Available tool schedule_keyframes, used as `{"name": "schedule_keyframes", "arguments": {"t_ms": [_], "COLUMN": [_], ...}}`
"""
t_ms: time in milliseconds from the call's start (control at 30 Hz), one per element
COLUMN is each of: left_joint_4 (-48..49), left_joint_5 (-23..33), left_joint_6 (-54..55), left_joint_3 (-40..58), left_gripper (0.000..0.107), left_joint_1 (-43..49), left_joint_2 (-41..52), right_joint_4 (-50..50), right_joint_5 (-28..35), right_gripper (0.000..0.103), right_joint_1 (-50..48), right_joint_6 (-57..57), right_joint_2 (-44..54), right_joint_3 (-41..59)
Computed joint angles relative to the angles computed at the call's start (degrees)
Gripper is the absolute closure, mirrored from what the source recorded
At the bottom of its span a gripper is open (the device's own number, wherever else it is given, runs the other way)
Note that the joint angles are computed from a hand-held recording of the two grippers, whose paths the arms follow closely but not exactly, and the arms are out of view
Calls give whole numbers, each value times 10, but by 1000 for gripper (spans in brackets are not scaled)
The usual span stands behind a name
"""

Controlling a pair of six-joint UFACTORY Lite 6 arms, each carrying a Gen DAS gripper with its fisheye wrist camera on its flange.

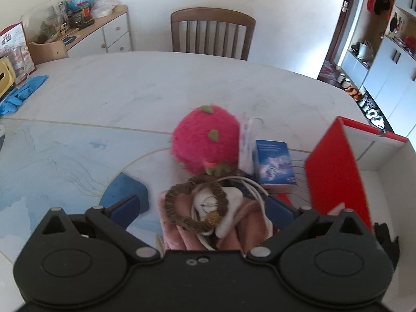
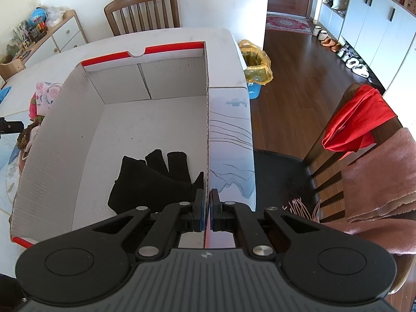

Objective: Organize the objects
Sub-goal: 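Return the left gripper to the pile and grasp the brown bead bracelet, then lift the bracelet with the left gripper and carry it over the box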

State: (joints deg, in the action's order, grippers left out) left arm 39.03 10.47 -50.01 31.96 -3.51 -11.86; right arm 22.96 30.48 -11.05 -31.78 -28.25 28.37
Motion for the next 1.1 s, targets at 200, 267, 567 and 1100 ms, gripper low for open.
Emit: {"name": "schedule_keyframes", "arguments": {"t_ms": [200, 267, 567, 1100], "left_joint_4": [145, 186, 367, 405], "left_joint_5": [-33, -34, -13, -18], "left_joint_6": [-139, -178, -364, -368], "left_joint_3": [4, 6, -2, -2], "left_gripper": [8, 12, 30, 100], "left_joint_1": [24, 26, 6, -51], "left_joint_2": [46, 59, 61, 59], "right_joint_4": [-7, -7, -12, -12], "right_joint_5": [-3, -4, -5, -9], "right_gripper": [100, 100, 100, 100], "right_joint_1": [4, 4, 7, 9], "right_joint_6": [7, 6, 12, 13], "right_joint_2": [3, 5, 7, 11], "right_joint_3": [-1, 0, 0, 0]}}
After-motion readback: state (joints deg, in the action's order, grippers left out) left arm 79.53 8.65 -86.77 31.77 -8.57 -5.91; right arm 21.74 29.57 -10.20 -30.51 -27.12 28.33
